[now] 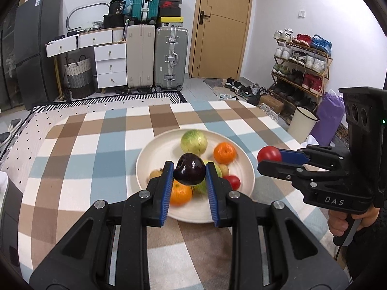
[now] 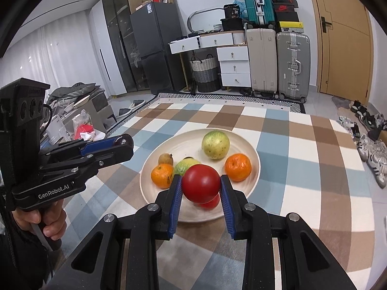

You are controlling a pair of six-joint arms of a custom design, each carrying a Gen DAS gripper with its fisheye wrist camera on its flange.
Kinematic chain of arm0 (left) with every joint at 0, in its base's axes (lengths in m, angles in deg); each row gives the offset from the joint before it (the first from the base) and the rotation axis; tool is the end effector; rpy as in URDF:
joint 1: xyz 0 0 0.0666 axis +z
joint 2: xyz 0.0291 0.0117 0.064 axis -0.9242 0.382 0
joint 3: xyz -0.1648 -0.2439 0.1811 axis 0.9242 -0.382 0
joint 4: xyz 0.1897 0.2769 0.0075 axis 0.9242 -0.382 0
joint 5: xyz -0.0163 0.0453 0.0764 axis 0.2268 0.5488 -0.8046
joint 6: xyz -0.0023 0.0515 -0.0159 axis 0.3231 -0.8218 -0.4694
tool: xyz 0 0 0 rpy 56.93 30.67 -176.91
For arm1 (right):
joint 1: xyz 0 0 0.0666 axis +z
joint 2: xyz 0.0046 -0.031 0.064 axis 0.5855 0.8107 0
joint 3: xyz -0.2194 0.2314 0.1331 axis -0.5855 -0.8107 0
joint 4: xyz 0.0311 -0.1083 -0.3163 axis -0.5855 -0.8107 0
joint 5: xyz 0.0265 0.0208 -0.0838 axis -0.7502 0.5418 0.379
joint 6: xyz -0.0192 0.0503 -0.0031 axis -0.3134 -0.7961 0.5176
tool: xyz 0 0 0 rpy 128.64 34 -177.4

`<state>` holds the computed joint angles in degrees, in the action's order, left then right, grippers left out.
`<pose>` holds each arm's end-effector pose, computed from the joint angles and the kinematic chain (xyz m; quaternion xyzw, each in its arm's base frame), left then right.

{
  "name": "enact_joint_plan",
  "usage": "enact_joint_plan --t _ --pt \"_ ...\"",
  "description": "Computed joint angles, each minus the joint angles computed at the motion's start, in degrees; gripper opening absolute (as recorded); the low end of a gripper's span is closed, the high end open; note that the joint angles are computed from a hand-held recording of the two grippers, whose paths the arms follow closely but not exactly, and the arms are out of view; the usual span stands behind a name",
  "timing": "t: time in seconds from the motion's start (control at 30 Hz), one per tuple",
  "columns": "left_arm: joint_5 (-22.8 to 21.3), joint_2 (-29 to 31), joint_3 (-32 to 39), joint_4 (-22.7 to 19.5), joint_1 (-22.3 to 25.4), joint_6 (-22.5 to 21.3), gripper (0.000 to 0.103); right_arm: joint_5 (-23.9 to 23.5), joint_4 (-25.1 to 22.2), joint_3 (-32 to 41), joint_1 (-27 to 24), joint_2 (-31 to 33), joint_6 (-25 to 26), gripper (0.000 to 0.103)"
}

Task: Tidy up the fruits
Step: 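Carry the tomato and plum onto the white plate and open both tools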

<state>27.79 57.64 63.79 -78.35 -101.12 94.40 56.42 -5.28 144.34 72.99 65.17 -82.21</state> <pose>0.3653 -0.2356 0.4498 0.1012 0.8818 -0.1176 0.4453 0.3386 0.2556 0.4303 -0.1706 0.8840 0.1886 0.3923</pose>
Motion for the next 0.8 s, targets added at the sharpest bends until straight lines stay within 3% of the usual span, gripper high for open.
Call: enact_joint_plan --t 0.8 --pt "3.69 13.55 14.49 -0.96 5.46 -5.02 0.024 -3.68 -4.08 15.13 -4.81 12.69 3.43 0.031"
